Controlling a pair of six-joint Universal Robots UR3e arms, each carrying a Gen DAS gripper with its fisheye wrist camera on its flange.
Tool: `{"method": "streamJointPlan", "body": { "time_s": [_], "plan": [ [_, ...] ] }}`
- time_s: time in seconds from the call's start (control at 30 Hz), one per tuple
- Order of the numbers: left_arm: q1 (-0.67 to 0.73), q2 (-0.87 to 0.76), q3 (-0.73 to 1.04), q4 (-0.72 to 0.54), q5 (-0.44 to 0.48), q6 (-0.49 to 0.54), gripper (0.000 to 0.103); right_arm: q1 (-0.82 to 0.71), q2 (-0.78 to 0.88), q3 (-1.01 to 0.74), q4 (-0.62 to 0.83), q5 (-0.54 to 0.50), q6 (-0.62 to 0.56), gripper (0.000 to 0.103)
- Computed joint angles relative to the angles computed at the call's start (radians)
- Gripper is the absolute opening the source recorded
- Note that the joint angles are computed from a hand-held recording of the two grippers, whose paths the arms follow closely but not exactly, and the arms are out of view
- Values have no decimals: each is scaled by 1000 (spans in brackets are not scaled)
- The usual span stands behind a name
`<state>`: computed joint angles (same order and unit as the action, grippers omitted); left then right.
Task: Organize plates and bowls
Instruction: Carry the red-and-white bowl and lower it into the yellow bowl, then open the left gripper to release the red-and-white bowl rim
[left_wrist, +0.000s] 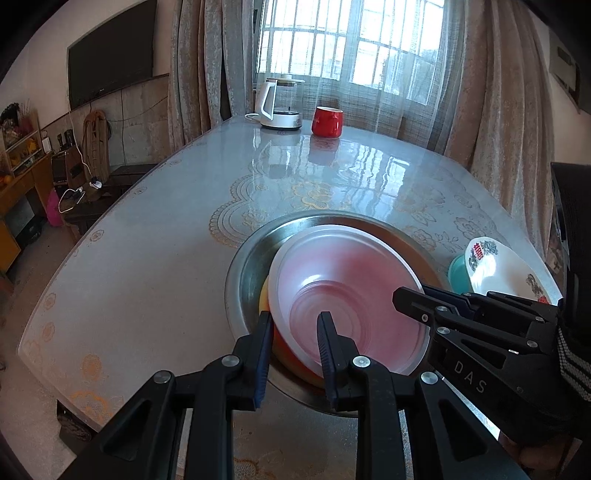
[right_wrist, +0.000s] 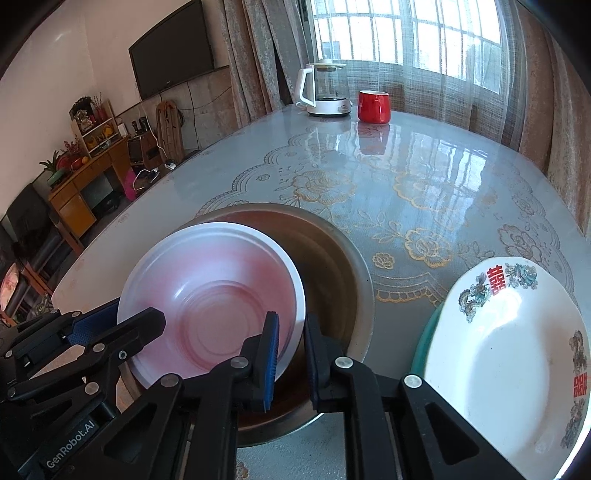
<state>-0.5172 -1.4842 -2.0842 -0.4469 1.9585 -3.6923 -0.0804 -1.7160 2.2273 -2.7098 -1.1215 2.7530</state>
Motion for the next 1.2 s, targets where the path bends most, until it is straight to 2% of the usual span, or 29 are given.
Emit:
{"method": "streamJointPlan", "body": {
  "time_s": [0.5, 0.7, 0.8, 0.9, 0.97, 1.07, 1.2],
  "plan": [
    [4, -58, 55, -29, 26, -6, 27, 48, 98, -63, -80, -49, 40, 8],
    [-4, -78, 64, -22, 44, -9, 27, 28, 95, -50, -82, -21, 43, 9],
    [-13, -87, 60, 1, 49, -11, 33, 7, 92, -42, -73, 9, 48, 11],
    [-15, -70, 31, 58, 59, -22, 44, -20, 62, -18, -63, 55, 48, 19],
    [-28, -59, 13, 102, 95, -26, 58, -46, 30, 11, -68, 93, 43, 19],
    [-36, -38, -9, 135, 130, -36, 59, -78, -20, 46, -68, 130, 30, 20],
    [-68, -41, -2, 114, 210, -41, 59, -125, -99, 94, -39, 177, 1, 20]
  ]
}}
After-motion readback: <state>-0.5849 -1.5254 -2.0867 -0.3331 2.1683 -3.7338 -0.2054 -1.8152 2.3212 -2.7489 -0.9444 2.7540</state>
